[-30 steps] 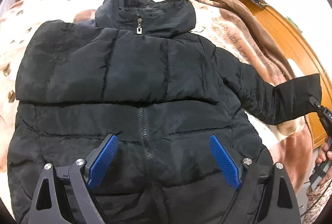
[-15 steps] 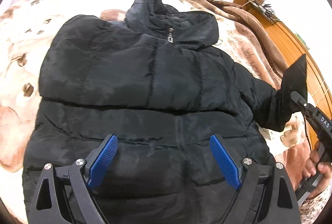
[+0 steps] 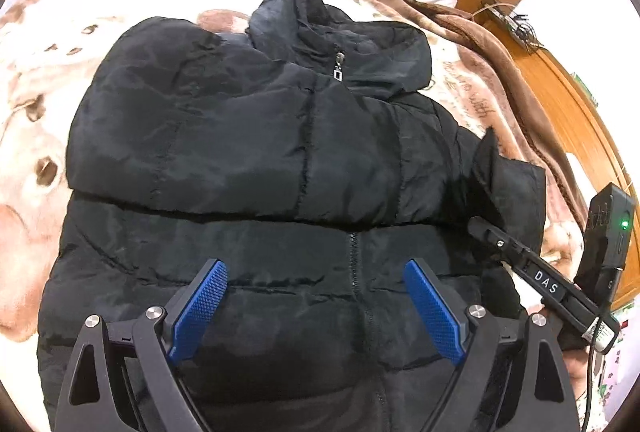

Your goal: Fold large clothes

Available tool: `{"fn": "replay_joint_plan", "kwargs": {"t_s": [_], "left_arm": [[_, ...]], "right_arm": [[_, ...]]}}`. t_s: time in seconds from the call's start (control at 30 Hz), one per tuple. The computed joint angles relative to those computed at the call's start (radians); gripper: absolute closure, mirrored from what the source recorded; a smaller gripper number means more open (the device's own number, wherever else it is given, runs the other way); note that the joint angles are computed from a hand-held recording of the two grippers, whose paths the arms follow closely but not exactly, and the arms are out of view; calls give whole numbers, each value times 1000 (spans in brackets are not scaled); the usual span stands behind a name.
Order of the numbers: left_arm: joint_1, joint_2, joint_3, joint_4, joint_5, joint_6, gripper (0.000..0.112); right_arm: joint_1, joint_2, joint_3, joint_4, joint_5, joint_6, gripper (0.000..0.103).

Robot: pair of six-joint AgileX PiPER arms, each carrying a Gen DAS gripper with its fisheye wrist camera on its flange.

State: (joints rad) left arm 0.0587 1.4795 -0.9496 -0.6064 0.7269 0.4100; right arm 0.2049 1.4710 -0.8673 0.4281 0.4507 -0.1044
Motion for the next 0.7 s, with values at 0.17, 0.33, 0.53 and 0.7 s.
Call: {"fn": "replay_joint_plan", "kwargs": {"t_s": [0.17, 0.33, 0.53, 0.7], "left_arm": [[-52, 14, -17, 7, -19, -41, 22], [-107, 50, -48, -10, -16, -74, 22], [-214, 121, -110, -7, -13, -132, 19], [-332, 222, -200, 61, -35, -253, 18]], "right_arm": [[-49, -40, 21, 140, 54, -144, 71], [-109, -106, 48, 243, 122, -268, 63], [-256, -256, 92, 210, 209, -274, 62], [-413, -347, 122, 170, 289, -328, 61]]}}
